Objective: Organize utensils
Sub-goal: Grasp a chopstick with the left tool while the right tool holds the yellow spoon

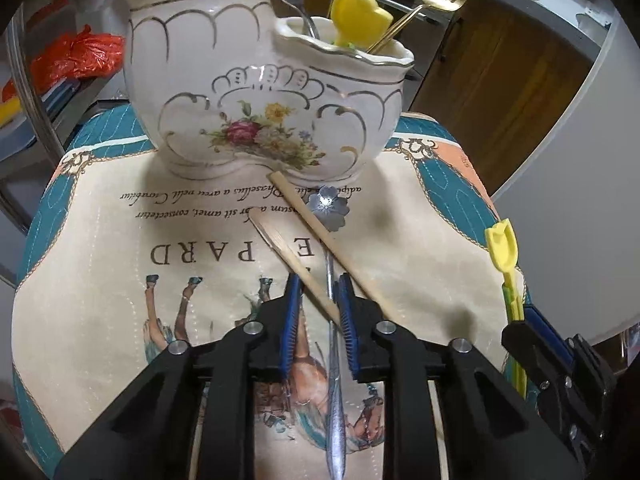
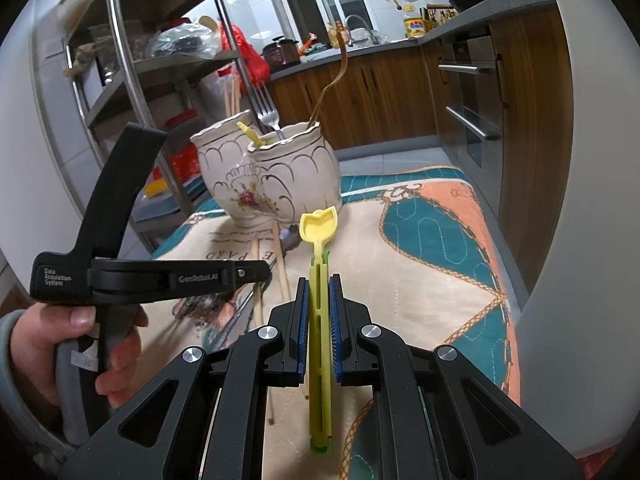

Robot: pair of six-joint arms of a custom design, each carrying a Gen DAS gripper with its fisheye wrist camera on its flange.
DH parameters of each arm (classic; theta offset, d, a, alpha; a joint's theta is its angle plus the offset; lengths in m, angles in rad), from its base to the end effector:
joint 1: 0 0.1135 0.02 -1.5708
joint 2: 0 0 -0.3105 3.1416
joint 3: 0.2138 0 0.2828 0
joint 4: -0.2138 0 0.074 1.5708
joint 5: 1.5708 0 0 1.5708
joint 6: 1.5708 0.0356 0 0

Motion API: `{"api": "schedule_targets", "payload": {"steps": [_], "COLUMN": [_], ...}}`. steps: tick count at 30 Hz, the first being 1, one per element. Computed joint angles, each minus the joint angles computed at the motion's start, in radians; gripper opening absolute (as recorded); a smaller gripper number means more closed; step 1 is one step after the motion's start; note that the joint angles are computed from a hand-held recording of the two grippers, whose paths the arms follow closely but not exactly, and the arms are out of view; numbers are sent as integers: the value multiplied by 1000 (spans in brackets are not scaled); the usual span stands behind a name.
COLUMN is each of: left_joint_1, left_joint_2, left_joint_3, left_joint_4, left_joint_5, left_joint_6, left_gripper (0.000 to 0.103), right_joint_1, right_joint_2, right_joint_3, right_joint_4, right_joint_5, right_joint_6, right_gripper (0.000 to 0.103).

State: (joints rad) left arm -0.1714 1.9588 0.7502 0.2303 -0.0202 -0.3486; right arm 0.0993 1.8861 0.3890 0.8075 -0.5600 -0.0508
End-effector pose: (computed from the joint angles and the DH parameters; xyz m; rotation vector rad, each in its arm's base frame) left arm 0.3477 -0.0595 0.0728 -0.2342 2.5477 -0.1758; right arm 0.2736 0.0463 0.0712 -0.4614 2.1668 0.6562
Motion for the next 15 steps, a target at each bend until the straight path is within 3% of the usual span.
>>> {"api": "schedule_targets", "payload": {"steps": [2, 4, 15], "left_joint_1": [-14, -19, 111], "left_joint_2": [-1, -1, -90], "left_joint_3": [4, 8, -26], "left_joint_4": [-10, -21, -145], "left_joint_5": [-27, -44, 98], "left_joint_6": [26, 58, 241], "left_gripper": [23, 14, 5], "right_joint_1": [-1, -1, 31], "right_joint_2": [1, 2, 11], "right_joint_3": [1, 1, 16], "right_joint_4": [-1, -1, -44], "right_joint_5": [-1, 0, 28], "right_joint_6": [-2, -1, -33], "right_gripper": [11, 11, 11]}}
